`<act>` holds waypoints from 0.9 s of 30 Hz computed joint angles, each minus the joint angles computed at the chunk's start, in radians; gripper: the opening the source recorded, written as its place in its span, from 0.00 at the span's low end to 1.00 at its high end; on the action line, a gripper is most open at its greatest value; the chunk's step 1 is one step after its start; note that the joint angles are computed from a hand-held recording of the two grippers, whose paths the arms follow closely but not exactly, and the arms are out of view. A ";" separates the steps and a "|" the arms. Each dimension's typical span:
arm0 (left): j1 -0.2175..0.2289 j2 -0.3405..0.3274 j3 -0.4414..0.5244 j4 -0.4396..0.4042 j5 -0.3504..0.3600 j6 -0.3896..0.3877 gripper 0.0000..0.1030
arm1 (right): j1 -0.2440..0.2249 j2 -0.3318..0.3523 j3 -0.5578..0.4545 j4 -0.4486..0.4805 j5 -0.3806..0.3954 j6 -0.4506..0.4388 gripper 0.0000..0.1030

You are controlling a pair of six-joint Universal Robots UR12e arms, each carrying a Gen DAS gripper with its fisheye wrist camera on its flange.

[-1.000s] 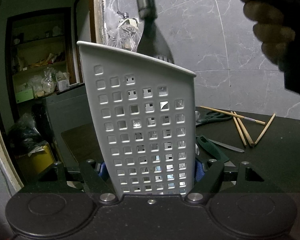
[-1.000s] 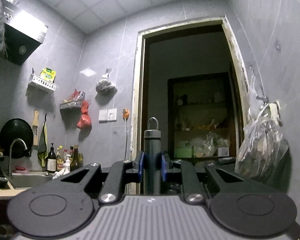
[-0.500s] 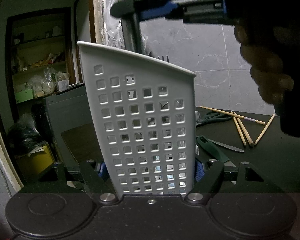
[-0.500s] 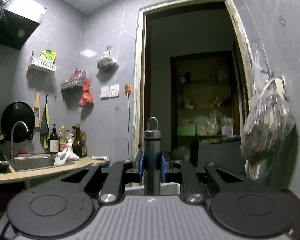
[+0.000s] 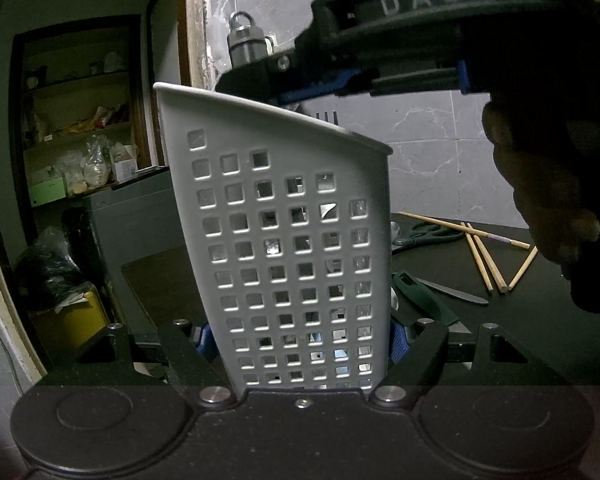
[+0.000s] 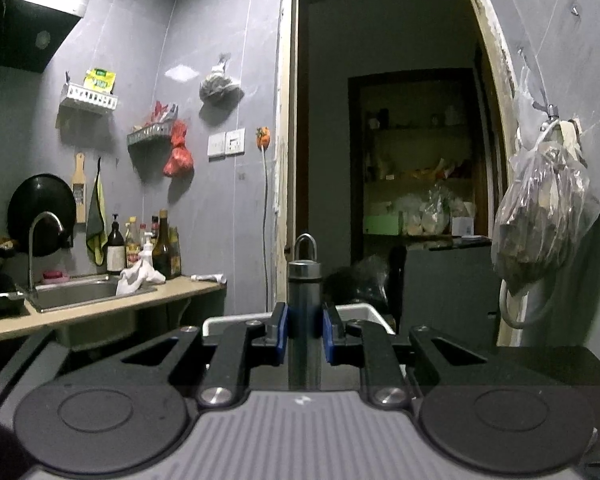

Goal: Organize utensils
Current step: 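Lower the cylinder into the basket and open the right gripper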

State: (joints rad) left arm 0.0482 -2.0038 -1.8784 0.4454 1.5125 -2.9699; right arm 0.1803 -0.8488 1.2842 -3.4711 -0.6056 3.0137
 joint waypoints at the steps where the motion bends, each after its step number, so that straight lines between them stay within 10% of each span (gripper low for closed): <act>1: 0.000 0.000 0.000 0.000 0.000 0.000 0.75 | 0.000 -0.002 0.004 0.010 0.000 -0.012 0.20; 12: -0.001 0.000 0.000 0.000 0.002 0.000 0.75 | -0.005 -0.021 0.036 0.059 0.003 -0.070 0.27; 27: -0.001 -0.001 0.001 0.000 0.005 -0.001 0.75 | -0.040 -0.039 0.072 -0.160 -0.062 0.090 0.97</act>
State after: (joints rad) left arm 0.0471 -2.0050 -1.8775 0.4457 1.5170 -2.9711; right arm 0.1403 -0.8877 1.3558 -3.6315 -0.6681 3.1037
